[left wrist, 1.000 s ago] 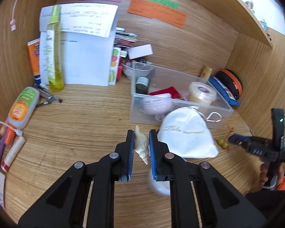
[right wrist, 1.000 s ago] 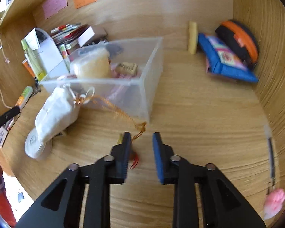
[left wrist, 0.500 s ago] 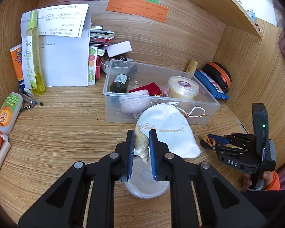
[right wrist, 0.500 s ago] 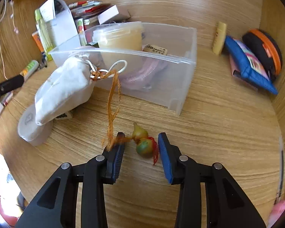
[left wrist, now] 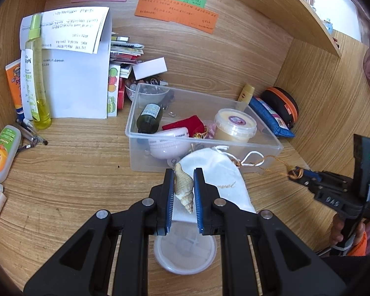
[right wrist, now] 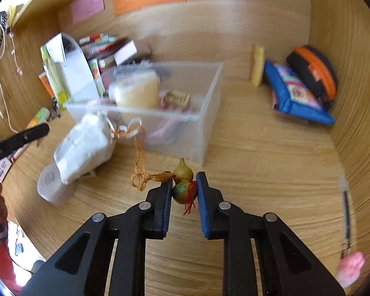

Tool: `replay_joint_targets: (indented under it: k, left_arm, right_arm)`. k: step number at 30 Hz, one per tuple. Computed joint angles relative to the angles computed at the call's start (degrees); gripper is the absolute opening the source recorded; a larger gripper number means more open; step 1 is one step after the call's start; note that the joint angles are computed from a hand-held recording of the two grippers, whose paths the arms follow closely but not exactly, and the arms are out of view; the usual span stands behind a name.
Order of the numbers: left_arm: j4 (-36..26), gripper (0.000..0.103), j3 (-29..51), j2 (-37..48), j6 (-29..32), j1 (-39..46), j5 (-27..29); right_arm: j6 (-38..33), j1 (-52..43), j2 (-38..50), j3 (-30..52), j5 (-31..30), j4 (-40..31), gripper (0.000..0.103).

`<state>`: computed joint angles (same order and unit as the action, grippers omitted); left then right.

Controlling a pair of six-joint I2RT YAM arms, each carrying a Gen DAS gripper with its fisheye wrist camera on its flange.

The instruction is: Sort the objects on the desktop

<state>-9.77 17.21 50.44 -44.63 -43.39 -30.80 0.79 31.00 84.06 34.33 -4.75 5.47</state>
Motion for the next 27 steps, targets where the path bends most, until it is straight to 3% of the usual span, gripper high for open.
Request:
replay_joint_targets:
  k: [7, 14, 22, 27]
  left_arm:
    - [-0.1, 0.014, 1.6, -0.2, 2.9, 2.6, 0.8]
    - [-1.4, 0.014, 3.6, -1.7, 5.4, 4.0, -0.9]
    - [0.8, 0.014, 4.7, -0.5, 9.5, 10.5, 3.7]
    - [-2.1, 0.014, 3.3, -3.4, 10.3, 14.0, 5.8]
  right_arm:
    - [0.8, -2.2, -3.6, 1.1, -1.7, -0.3, 0.017]
    - [0.2, -2.1, -1.7, 5.5, -2.4, 0.2, 0.017]
    - [-1.6, -1.0, 3.2, 11.5, -2.8, 0.4, 0.017]
    - [-1.2, -0.9, 6.6, 14.5, -3.9, 0.0, 0.017]
